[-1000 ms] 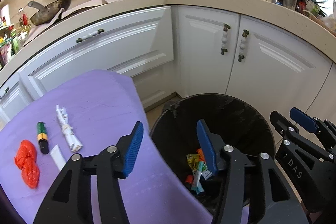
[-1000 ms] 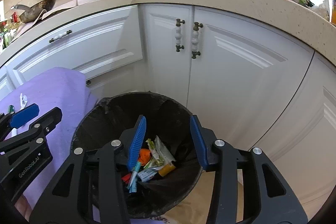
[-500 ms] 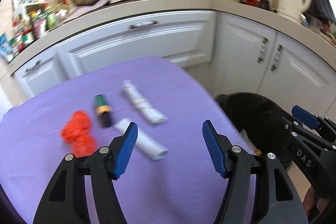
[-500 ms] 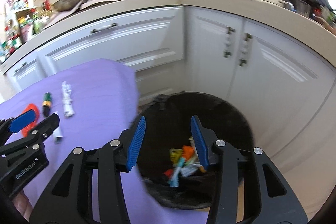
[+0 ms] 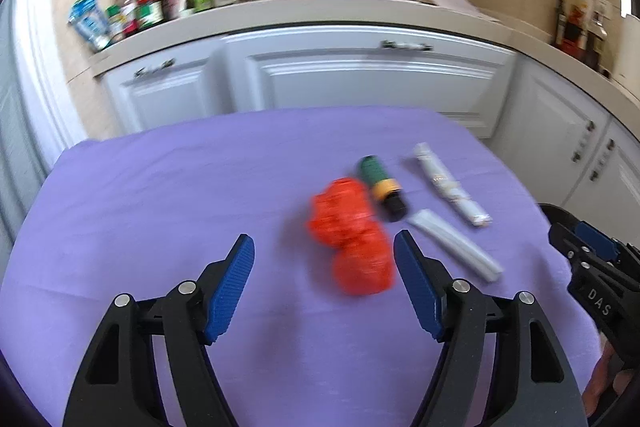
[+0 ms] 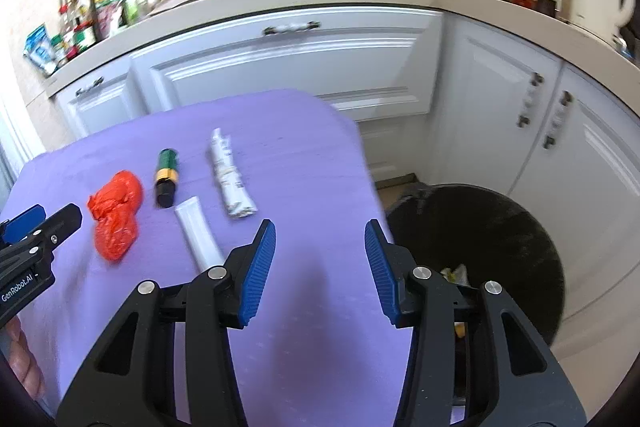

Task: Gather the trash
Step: 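Move both open grippers back over the remaining trash on the table, then grasp the flat white tube with the right gripper and lift it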

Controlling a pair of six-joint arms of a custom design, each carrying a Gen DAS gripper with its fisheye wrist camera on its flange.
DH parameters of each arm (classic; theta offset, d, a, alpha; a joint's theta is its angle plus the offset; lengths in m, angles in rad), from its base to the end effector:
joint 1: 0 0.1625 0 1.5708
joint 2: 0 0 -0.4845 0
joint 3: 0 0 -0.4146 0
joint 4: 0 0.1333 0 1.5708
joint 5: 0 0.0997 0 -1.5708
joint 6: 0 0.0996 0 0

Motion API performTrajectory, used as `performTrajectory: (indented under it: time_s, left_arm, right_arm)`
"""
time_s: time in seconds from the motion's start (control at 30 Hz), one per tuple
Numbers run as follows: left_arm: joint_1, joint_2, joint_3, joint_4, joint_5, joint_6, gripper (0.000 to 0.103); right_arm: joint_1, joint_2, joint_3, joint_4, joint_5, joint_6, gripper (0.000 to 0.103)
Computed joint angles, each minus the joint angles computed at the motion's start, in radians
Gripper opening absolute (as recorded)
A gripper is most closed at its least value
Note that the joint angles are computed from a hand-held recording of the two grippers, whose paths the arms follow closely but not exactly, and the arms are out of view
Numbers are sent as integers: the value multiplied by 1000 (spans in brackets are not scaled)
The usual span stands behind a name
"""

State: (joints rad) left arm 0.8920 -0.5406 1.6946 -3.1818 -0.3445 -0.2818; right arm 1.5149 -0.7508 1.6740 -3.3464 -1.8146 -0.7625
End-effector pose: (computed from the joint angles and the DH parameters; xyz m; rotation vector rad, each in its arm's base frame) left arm -0.2550 -0.6777 0.0465 0.0737 2.0298 -1.0651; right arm 0.0676 -0.7477 0.1738 0.7175 -2.3382 0.8982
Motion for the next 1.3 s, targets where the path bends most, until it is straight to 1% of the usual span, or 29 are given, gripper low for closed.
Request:
performTrajectory:
  time_s: [0.13, 0.27, 0.5, 0.63, 0.7, 0.73, 0.77, 0.8, 0.83, 0.97, 1.1, 1.3]
  left_arm:
    - [17, -42, 51, 54, 27, -90, 70]
    - [30, -73, 85, 89, 41, -152, 70]
    - [44, -97, 109, 102, 41, -189, 70]
    - [49, -102, 114, 108, 31, -200, 70]
    - [51, -103, 115, 106, 27, -199, 70]
    - [52, -103, 115, 103, 25, -196, 70]
    - [53, -103, 115, 102, 24, -195, 70]
    - [53, -102, 115, 102, 22, -195, 70]
    - [54, -103, 115, 104, 20, -197, 70]
    - [54, -101, 114, 111, 15, -202, 70]
    - [52, -97, 111, 110, 15, -195, 70]
    - [44, -82, 95, 88, 4, -163, 70]
  right_arm:
    - [19, 22, -11, 31, -10, -19, 45]
    - [33, 39, -20, 66, -19, -34, 45]
    - [54, 72, -51, 152, -53, -59, 45]
    - [59, 85, -72, 205, -80, -57, 45]
    - [59, 88, -74, 209, -87, -58, 40]
    - [60, 89, -73, 205, -89, -62, 35]
    - [60, 88, -71, 205, -89, -65, 26]
    - [60, 88, -70, 206, -89, -70, 20]
    - [60, 89, -70, 203, -90, -74, 17]
    - [61, 88, -61, 191, -84, -85, 14]
    - [61, 77, -46, 181, -63, -94, 13]
    - [54, 49, -21, 139, -27, -79, 13]
